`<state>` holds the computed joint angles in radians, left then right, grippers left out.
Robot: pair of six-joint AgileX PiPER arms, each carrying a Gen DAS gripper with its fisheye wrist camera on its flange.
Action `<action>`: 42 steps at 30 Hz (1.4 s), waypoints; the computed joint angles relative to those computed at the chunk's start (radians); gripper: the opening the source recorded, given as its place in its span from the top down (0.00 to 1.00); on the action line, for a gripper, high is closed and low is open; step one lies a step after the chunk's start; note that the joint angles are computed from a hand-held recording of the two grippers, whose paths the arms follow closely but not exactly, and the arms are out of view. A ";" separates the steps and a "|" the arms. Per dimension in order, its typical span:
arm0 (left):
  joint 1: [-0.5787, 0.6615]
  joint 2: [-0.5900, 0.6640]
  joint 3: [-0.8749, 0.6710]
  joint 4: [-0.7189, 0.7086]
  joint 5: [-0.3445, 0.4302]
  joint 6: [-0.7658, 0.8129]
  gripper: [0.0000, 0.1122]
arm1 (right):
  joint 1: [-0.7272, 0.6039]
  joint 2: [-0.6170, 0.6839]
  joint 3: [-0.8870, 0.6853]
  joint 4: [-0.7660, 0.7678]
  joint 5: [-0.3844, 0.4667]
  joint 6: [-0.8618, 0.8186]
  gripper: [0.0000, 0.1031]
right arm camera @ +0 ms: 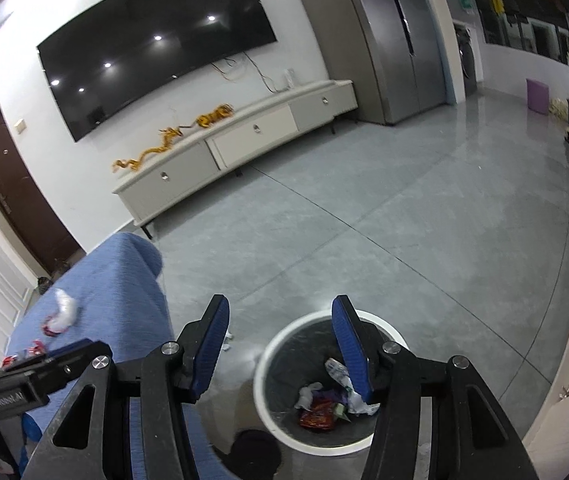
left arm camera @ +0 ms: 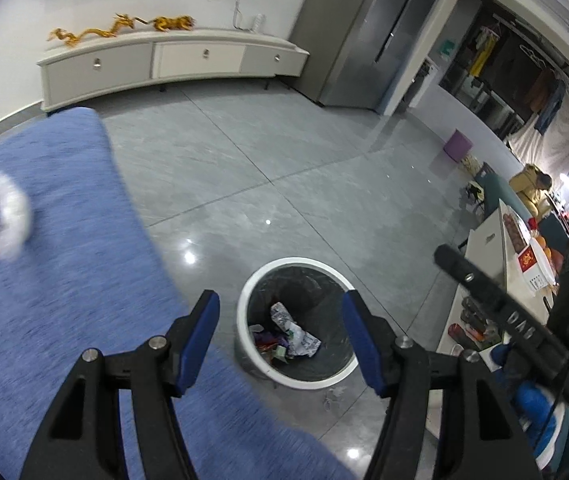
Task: Collect trash
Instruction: 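Return both tools to the trash on the rug, then grasp the red wrapper with left tool while right tool grasps clear plastic bag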
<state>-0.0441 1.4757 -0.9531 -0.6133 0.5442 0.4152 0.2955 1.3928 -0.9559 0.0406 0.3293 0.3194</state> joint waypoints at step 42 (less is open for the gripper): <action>0.825 0.279 -0.370 -0.116 0.375 0.325 0.46 | 0.476 0.510 -0.633 -0.091 0.130 0.089 0.51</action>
